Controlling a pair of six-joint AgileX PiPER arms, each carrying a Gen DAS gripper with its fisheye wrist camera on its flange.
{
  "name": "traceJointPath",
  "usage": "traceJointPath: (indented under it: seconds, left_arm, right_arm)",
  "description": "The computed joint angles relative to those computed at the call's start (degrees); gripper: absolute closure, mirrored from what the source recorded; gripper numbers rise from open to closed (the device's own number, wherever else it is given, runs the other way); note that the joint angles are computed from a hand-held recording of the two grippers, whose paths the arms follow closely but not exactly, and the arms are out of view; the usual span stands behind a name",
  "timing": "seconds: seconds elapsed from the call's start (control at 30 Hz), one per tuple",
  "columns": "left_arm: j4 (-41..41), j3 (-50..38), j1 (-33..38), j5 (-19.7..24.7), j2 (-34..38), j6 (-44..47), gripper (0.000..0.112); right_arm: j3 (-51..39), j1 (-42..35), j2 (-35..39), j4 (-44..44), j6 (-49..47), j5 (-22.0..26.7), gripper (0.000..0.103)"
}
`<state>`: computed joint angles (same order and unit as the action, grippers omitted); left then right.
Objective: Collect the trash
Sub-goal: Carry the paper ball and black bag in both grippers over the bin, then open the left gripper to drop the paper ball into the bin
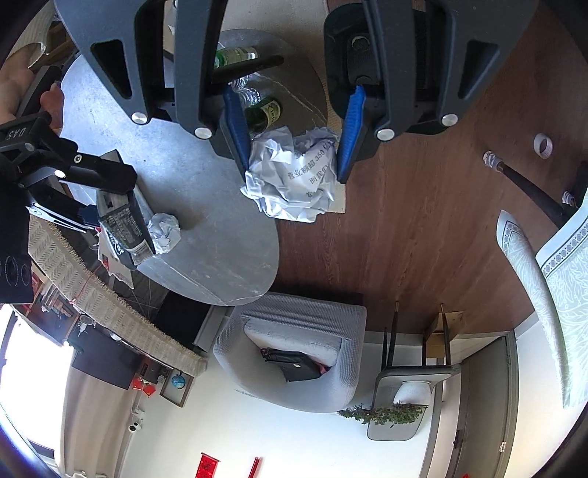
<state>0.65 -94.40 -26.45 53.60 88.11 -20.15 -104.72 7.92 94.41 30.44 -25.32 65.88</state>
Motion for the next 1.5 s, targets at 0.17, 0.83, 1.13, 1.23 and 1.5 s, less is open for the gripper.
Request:
traceJointPath:
  seconds: [0.17, 0.83, 1.13, 1.23, 1.5]
  left_arm:
    - [0.4, 2.5, 1.9, 0.6, -1.2, 1.8, 0.065]
    - [-6.1, 13.3, 9.7, 2.8, -3.4, 9.9, 0.064]
    - [-9.2, 19.2, 15.1, 1.6, -3.0, 12.7, 0.064]
    - [-10.3, 21.2, 16.7, 1.9, -2.2, 13.9, 0.064]
    - [-11.3, 25.3, 18.9, 2.6, 0.0, 17.2, 0.063]
  right_arm:
    - [-0.6, 2.5, 0.8, -0.7, 1.4, -0.6, 0.025]
    - [-9.4, 12.7, 9.8, -4.3, 7.7, -1.9, 0.026]
    - [-16.5, 17.6, 16.0, -7.1, 13.2, -0.6, 0.025]
    - [-17.7, 18.9, 17.4, -7.8, 13.9, -0.4, 0.025]
    - [-23.3, 21.3, 22.0, -10.0, 16.5, 2.1, 0.025]
